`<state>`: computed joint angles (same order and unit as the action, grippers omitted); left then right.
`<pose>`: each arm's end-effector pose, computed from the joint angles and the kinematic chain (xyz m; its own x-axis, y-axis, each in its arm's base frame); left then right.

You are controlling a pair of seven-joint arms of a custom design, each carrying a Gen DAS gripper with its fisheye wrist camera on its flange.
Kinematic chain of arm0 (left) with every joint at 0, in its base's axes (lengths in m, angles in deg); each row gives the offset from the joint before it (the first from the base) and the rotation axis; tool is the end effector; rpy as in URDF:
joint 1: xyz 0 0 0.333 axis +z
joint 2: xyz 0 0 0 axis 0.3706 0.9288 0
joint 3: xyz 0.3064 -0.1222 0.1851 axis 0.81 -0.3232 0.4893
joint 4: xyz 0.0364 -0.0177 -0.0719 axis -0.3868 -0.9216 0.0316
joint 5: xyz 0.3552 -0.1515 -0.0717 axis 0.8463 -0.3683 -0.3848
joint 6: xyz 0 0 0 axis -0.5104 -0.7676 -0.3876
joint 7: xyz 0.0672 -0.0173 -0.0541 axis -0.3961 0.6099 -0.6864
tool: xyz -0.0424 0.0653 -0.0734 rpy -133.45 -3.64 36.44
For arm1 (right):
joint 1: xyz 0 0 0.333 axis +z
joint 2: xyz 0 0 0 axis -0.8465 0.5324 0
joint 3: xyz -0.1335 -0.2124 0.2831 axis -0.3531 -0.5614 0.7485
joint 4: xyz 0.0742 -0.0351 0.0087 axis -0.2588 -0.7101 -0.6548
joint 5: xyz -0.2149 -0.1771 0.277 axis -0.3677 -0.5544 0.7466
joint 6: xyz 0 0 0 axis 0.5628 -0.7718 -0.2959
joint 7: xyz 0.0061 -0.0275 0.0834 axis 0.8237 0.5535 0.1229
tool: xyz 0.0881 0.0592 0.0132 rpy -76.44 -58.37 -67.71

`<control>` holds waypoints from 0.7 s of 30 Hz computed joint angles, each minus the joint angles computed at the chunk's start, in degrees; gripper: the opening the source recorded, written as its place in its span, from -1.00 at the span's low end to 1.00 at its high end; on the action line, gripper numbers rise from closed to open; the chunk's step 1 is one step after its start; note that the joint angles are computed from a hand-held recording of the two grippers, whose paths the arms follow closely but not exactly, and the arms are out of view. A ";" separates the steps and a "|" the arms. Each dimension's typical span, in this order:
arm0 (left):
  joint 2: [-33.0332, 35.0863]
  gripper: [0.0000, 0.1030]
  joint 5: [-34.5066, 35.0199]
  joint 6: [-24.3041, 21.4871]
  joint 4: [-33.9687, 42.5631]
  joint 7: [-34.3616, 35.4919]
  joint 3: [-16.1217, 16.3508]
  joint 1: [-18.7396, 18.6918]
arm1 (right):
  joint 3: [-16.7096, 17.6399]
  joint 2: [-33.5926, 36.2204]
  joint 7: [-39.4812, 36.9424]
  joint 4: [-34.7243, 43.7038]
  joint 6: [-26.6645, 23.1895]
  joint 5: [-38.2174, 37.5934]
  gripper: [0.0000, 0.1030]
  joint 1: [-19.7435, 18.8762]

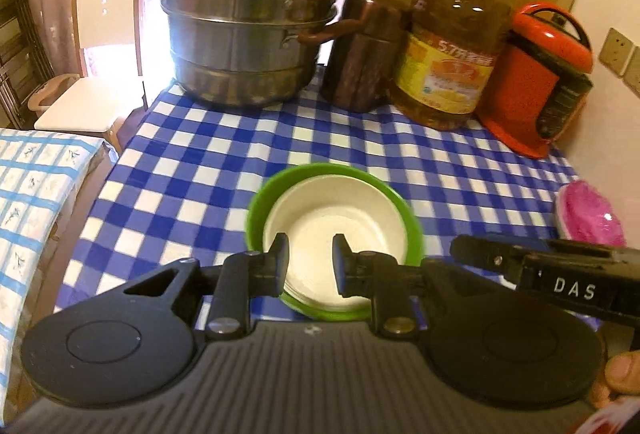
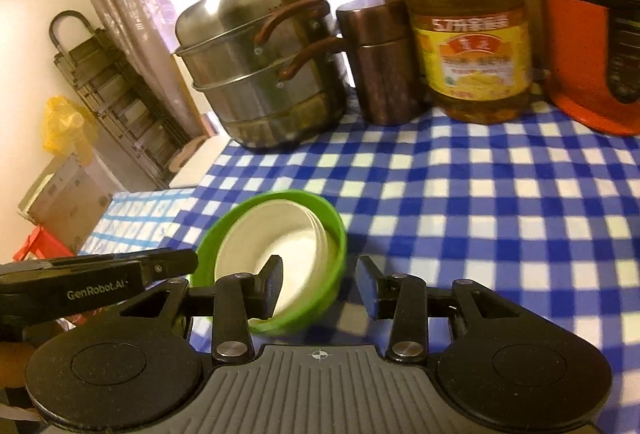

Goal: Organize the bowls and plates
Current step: 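Open both grippers and lift them away from the nested bowls, then move both tools toward the rim of the small steel bowl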

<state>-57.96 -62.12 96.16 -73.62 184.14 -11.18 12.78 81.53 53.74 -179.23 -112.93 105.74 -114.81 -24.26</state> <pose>0.5536 -0.1828 0.5005 -0.4026 -0.9056 0.1334 -0.7088 0.2162 -0.6715 0.5052 0.4030 0.4890 -0.0912 -0.9093 -0.4061 -0.6768 0.3558 -0.6445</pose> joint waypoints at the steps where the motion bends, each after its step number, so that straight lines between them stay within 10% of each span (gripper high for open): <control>1: -1.13 -0.60 -1.24 -0.36 -0.91 0.37 -0.28 -0.08 | 0.45 -1.01 -0.52 -1.03 -0.94 1.05 -0.20 0.15; 21: -19.02 -0.52 -4.06 -2.29 -19.05 -8.18 5.36 -12.46 | 15.12 -21.54 9.11 -20.01 -13.15 4.05 -0.19 -3.87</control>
